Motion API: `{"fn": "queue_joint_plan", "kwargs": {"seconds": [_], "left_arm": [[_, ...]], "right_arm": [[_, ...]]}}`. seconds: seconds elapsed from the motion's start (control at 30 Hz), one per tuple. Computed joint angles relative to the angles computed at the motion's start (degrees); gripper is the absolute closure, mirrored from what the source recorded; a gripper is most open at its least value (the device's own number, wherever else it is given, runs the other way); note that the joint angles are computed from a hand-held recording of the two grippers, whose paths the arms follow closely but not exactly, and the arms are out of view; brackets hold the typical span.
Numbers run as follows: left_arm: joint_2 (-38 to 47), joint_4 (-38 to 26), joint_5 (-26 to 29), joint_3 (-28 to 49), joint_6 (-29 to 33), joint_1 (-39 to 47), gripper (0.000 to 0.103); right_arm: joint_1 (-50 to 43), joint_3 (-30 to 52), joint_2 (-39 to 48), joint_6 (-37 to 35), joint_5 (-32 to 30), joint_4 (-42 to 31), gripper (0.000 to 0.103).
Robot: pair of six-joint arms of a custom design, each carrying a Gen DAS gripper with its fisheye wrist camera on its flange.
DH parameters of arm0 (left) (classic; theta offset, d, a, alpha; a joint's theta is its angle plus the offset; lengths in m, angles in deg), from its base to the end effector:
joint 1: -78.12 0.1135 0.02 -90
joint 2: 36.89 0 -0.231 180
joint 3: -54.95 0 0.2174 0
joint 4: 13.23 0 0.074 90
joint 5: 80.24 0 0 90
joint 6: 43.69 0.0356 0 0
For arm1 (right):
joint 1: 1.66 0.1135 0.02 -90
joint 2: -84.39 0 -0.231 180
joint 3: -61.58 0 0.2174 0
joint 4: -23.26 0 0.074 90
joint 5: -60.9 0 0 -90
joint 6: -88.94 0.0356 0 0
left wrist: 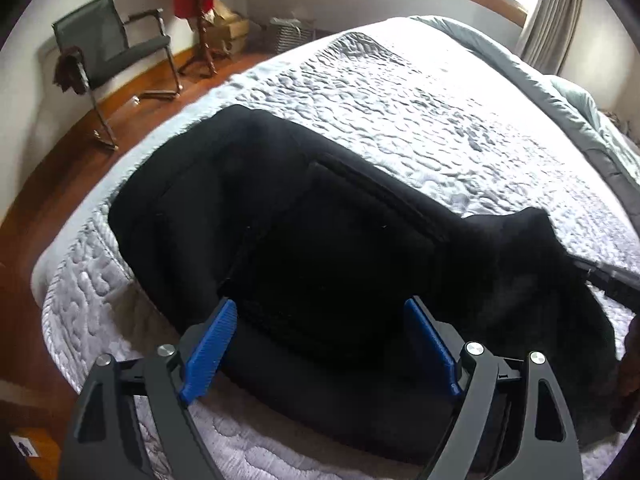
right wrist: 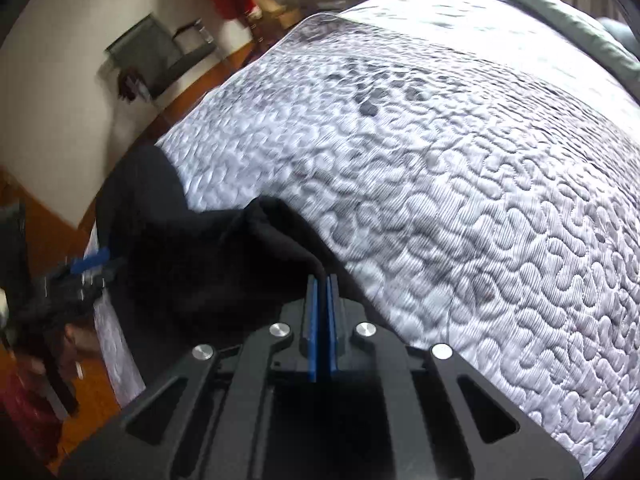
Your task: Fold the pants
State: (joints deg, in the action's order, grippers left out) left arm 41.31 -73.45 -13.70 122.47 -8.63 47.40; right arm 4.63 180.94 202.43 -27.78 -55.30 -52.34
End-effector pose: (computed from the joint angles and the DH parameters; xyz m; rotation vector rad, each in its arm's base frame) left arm 0.1975 -0.1009 0.1985 -0.6395 2.5440 0.0994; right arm 0.3707 0.0567 0.2204 -0.8628 2.6021 0.5604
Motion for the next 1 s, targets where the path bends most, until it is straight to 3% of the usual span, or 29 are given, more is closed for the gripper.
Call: {"fn": "queue_joint_plan", "kwargs": {"seconds": [0.1,0.17,0.2,0.23,0.27,0.43,0.53,0.7,0.77,0.83,0.9,0.97,1.0], "left_arm": [[2.92,0.23,-1.7,0.21,0.45,-0.78,0.016],[4.3,-0.3,-3.13,0.7,0.79,-1.71,0.016],[4.82,-1.28,-3.85,1.31,0.65,-2.42,0.016],[5.04,-2.17,-4.26,1.87,0.4,-2.81,0.016],[5.32,-3.59,-4.97,2.74,-0.4,-3.54,0.016],[6.99,-8.02,-9.52,8.26,-4.18,-12.64,0.016],[11.81,-6.43,-8.51,13.35,-2.62,-18.5,0.016],[24.15,-1.48,-3.87,22.64,0.6,-24.3,0.016],[28.61,0.53,-0.58,24.44,2.44,-24.15,0.016],[33.23,0.47,0.77,26.4,1.32,-23.47,0.011],[32.59,0.41,0.8,26.1,0.67,-23.25,0.01],[31.78,-1.6,1.56,26.68,0.15,-23.16,0.011],[31.96,-2.5,1.84,27.52,-0.32,-23.19,0.011]], "right_arm": [[1.61,1.97,4.64,2.76,3.44,-0.51,0.098],[0.6,0.86,4.47,4.25,1.31,0.2,0.092],[-0.07,0.69,3.96,4.67,0.59,-0.13,0.087],[-1.4,-0.1,2.38,4.79,-0.37,-0.75,0.075],[-2.47,-1.81,0.43,4.51,-1.07,-0.29,0.072],[-16.15,-12.49,-12.47,-4.33,-3.52,-2.53,0.072],[-29.2,-14.59,-14.91,-11.0,-2.39,-5.53,0.072],[-46.88,-12.2,-8.15,-16.37,3.4,-6.53,0.076],[-50.03,-10.37,-4.15,-17.1,0.49,-7.63,0.089],[-51.87,-5.62,0.12,-15.69,-2.55,-11.72,0.09],[-52.71,-1.99,1.6,-15.46,-4.04,-15.21,0.085],[-54.77,-1.24,-0.79,-17.24,-3.63,-15.18,0.063],[-56.57,0.79,-0.72,-18.72,-3.62,-16.27,0.062]]}}
